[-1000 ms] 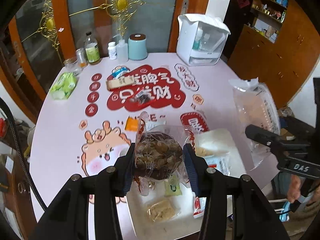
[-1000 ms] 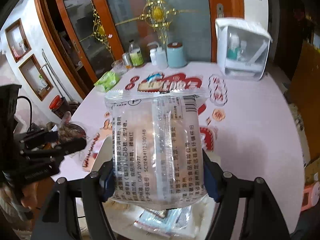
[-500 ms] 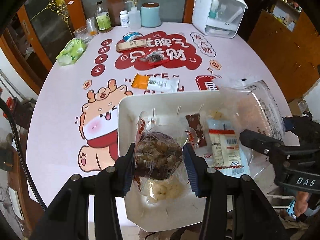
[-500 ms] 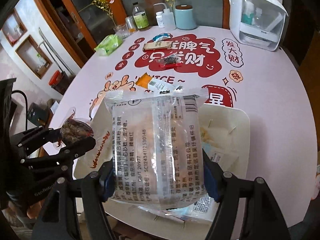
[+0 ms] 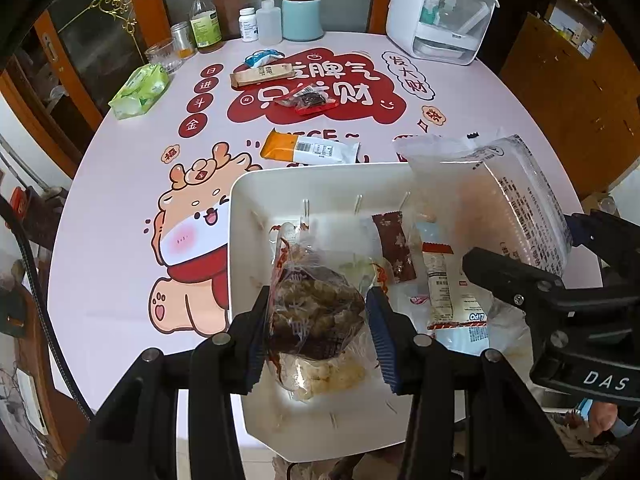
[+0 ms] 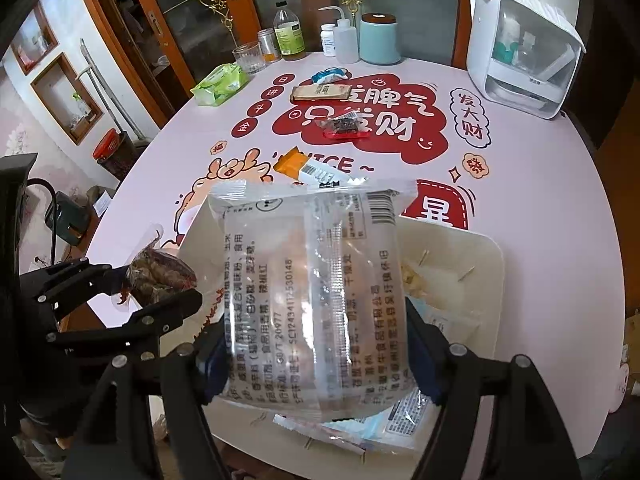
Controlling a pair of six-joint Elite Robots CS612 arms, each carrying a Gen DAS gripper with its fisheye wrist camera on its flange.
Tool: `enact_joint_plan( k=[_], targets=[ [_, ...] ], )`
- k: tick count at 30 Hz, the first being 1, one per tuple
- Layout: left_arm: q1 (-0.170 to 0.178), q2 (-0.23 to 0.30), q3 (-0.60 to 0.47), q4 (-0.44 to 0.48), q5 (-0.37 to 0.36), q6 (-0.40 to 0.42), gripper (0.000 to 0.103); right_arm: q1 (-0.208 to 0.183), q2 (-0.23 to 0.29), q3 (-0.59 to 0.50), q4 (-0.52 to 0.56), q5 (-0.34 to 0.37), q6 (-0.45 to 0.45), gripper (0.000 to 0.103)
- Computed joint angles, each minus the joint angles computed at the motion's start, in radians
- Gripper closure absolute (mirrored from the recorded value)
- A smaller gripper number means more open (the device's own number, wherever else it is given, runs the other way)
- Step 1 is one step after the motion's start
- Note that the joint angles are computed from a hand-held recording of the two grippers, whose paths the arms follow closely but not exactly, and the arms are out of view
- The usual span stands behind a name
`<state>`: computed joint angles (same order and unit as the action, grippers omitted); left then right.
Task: Organize snacks
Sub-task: 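Carry both clear bags over the white tray and open both tools to release them, then move both tools back toward the brown biscuit bar and dark snack bag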
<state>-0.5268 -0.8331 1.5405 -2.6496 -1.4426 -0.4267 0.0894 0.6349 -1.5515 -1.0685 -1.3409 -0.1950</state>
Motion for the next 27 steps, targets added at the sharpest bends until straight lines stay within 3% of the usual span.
enact_joint_plan(
  k=[7, 9, 10, 11, 27],
  targets=[
    [-0.001, 0.000, 0.000, -0.007, 0.008, 0.012, 0.057, -0.002, -0.006, 0.013, 0.004, 0.011, 0.014, 0.023],
    [-0.004, -0.002, -0.001, -0.005, 0.029, 0.018, 0.043, -0.007, -0.007, 0.017, 0.005, 0.024, 0.027, 0.021],
    [-0.006, -0.002, -0.001, -0.006, 0.038, 0.019, 0.028, -0.008, -0.006, 0.016, -0.003, 0.022, 0.033, 0.020],
    [-0.007, -0.002, 0.000, -0.012, 0.045, 0.020, 0.022, -0.007, -0.004, 0.015, -0.006, 0.019, 0.034, 0.020],
    [-0.008, -0.008, 0.007, -0.039, 0.063, 0.031, 0.022, -0.007, -0.001, 0.005, -0.051, 0.023, 0.049, 0.019]
  ],
)
